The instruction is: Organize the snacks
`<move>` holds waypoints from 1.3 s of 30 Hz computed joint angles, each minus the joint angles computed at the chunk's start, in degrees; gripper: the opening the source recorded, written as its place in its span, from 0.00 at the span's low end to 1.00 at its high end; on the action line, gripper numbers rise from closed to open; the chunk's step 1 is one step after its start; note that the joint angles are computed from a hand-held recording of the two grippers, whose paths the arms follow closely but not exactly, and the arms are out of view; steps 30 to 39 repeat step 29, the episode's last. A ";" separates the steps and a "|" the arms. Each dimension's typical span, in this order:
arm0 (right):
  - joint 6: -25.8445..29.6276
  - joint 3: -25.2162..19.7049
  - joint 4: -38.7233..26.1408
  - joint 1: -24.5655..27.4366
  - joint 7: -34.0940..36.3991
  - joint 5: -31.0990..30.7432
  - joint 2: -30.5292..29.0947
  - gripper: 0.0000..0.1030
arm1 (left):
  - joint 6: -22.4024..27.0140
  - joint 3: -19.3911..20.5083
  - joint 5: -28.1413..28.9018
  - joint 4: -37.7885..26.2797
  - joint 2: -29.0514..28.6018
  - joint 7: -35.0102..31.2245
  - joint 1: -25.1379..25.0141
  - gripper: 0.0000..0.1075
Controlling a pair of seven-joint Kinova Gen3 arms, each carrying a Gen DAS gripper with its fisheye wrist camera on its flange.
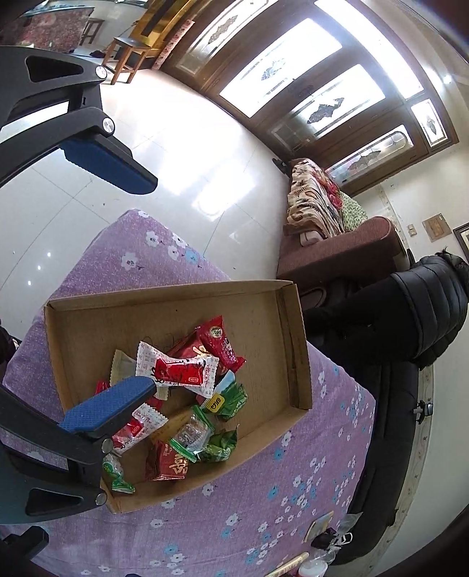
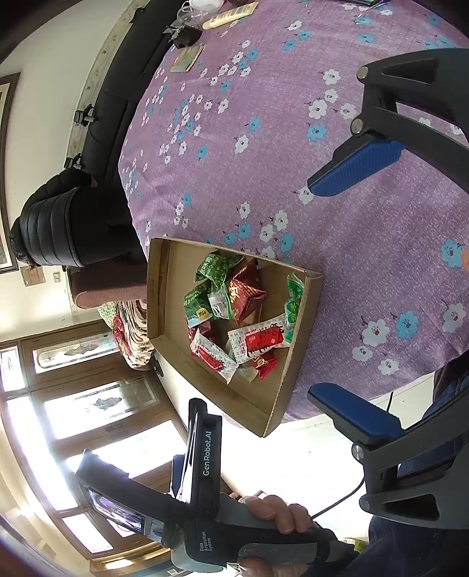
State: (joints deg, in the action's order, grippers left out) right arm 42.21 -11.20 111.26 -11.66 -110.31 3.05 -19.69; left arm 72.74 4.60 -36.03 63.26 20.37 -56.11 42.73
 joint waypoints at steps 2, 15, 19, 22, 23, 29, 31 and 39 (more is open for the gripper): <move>-0.11 -0.18 0.11 -0.07 -0.17 0.01 -0.03 1.00 | 0.18 -0.12 -0.42 0.11 -0.08 0.19 0.20 0.95; -0.11 -0.30 -0.10 -0.61 -0.25 0.13 0.21 1.00 | 0.76 -0.22 -0.67 0.11 -0.04 0.68 -0.21 0.95; -0.04 0.01 -0.18 -0.89 0.29 -0.22 0.25 1.00 | 1.14 -0.17 -0.22 -0.28 0.23 0.46 -0.56 0.95; -0.02 0.30 -0.20 -1.00 0.71 -0.53 0.32 1.00 | 1.62 -0.32 -0.01 -0.73 0.53 0.48 -0.57 0.95; -0.04 0.38 -0.20 -1.01 0.83 -0.62 0.31 1.00 | 1.79 -0.42 -0.08 -0.90 0.64 0.57 -0.52 0.95; -0.15 0.91 -0.01 -0.98 1.69 -1.16 0.20 1.00 | 1.97 -0.71 -1.28 -0.93 0.78 1.41 0.17 0.95; -0.15 0.91 -0.01 -0.98 1.69 -1.16 0.20 1.00 | 1.97 -0.71 -1.28 -0.93 0.78 1.41 0.17 0.95; -0.15 0.91 -0.01 -0.98 1.69 -1.16 0.20 1.00 | 1.97 -0.71 -1.28 -0.93 0.78 1.41 0.17 0.95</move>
